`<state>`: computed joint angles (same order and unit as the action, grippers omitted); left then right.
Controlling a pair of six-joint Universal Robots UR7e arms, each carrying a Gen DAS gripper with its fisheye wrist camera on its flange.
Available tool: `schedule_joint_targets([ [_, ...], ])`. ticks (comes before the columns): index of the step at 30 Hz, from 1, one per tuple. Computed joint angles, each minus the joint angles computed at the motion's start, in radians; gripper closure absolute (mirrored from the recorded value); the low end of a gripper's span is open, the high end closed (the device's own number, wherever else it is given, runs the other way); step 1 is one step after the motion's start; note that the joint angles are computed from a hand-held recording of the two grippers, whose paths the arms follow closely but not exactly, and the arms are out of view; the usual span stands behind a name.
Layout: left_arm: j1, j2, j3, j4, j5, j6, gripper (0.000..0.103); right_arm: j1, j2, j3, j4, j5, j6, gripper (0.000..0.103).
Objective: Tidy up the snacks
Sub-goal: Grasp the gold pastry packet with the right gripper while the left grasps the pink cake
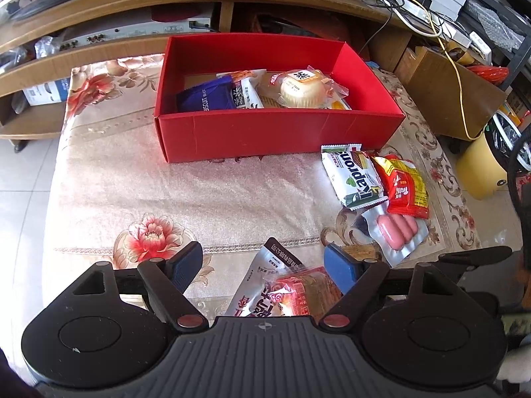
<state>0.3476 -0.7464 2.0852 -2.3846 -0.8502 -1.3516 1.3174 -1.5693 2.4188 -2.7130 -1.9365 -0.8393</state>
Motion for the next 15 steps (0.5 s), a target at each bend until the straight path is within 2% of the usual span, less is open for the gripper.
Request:
schedule_joint_targets([
  [3, 0.000, 0.002, 0.000, -0.003, -0.002, 0.002, 0.018, 0.024, 0.037, 0.015, -0.096, -0.028, -0.019, 0.053],
  [4, 0.000, 0.004, -0.001, -0.001, -0.003, 0.003, 0.018, 0.036, 0.053, 0.026, -0.134, -0.045, -0.034, 0.049],
  [6, 0.000, 0.006, -0.002, 0.000, -0.006, 0.003, 0.018, 0.058, 0.083, 0.065, -0.245, -0.075, -0.090, 0.046],
  [8, -0.002, 0.006, -0.001, -0.001, -0.008, 0.004, 0.018, 0.067, 0.101, 0.100, -0.341, -0.084, -0.178, 0.046],
  [9, -0.002, 0.005, 0.000, 0.001, -0.008, 0.002, 0.018, 0.059, 0.092, 0.100, -0.337, -0.075, -0.195, 0.047],
  [11, -0.005, 0.001, 0.005, -0.002, -0.009, -0.004, 0.018, 0.050, 0.069, 0.083, -0.286, -0.075, -0.199, 0.060],
  [12, -0.006, -0.002, 0.010, -0.008, -0.010, -0.003, 0.018, 0.045, 0.054, 0.074, -0.262, -0.085, -0.205, 0.063],
  [15, -0.010, -0.003, 0.018, -0.019, -0.026, -0.007, 0.018, 0.020, 0.020, 0.055, -0.210, -0.091, -0.231, 0.064],
])
